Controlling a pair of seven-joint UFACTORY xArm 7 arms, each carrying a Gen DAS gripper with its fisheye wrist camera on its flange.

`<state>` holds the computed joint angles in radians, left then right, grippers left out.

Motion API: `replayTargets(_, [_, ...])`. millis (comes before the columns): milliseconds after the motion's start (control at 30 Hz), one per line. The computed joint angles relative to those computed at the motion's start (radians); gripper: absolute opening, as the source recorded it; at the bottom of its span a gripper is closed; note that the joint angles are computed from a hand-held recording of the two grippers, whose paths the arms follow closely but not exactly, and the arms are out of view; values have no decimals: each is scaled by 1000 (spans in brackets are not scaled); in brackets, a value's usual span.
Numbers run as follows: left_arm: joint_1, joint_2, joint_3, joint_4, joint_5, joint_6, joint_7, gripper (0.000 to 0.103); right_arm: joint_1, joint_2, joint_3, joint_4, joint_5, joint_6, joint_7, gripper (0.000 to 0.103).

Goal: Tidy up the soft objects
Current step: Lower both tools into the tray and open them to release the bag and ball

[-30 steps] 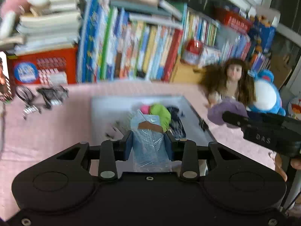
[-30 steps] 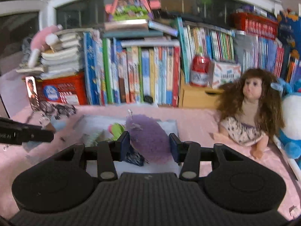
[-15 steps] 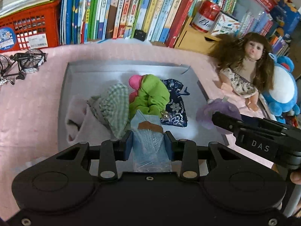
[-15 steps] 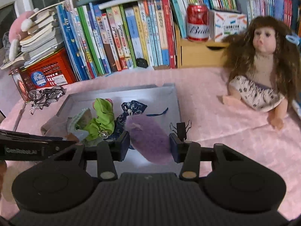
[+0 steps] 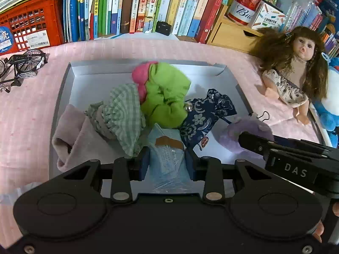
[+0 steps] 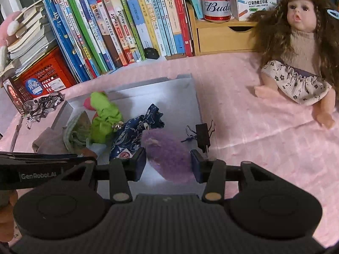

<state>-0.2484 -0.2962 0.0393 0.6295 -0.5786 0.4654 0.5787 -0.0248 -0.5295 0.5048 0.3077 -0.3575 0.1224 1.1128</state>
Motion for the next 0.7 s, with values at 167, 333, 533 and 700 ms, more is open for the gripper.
replayTargets(167, [2,30,-12,6,6,-20,-15,34,-12,26,4,7,-3,-22,-3,51])
replayTargets(333, [2,43,-18,6,5,-36,-21,35,-20,44,8,12,-5,-46,-10,52])
replayTargets(533, [-6,20,-12,-10,1,-61,-5,47,-29,36,26,4,14,-79,-30,58])
replayTargets(700, [-13,-15,10,-22,-17,-50,23,61,-26,2,35,-5,36,-85,-43,68])
